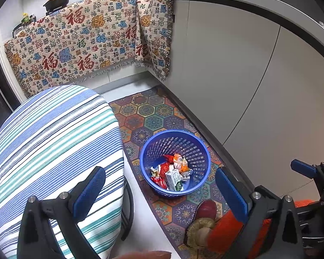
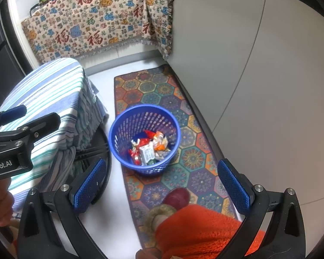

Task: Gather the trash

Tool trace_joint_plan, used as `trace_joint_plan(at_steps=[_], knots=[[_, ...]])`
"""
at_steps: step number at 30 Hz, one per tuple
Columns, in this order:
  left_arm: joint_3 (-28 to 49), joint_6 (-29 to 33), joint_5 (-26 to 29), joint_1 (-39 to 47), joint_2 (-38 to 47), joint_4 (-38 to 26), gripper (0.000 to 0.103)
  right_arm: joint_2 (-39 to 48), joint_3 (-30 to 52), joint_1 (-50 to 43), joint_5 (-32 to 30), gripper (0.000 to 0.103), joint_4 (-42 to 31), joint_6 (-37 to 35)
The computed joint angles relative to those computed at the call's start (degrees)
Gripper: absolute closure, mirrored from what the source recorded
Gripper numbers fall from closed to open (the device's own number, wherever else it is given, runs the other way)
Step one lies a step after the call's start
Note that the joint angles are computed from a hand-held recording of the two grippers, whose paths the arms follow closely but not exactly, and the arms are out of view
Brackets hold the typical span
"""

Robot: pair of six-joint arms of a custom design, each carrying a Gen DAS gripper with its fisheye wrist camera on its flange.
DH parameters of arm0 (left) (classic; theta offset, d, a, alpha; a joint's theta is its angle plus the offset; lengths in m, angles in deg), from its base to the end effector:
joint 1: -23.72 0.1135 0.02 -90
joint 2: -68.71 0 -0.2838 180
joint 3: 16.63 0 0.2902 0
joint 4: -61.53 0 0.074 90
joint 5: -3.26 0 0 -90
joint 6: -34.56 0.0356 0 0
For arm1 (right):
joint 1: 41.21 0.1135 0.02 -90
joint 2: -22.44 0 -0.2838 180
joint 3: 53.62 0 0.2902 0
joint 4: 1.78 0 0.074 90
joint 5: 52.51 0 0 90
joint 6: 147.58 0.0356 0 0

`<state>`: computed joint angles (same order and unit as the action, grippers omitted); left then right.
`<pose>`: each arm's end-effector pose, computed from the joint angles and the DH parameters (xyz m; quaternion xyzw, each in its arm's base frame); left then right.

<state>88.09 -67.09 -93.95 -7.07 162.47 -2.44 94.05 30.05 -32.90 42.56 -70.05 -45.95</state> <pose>0.3367 -0.1954 0.3645 0.1377 0.9366 -0.0590 0.3167 0.2727 0.0367 0.3525 0.0405 0.9551 0.0086 0.2933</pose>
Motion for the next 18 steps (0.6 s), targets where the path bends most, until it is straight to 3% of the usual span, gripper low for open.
trace_joint_plan(at_steps=[18], knots=[[-0.3,0.4,0.55,-0.06,0.13,0.13,0.0,0.13,-0.23,-0.16,0.18,0.0,0.05,0.05]])
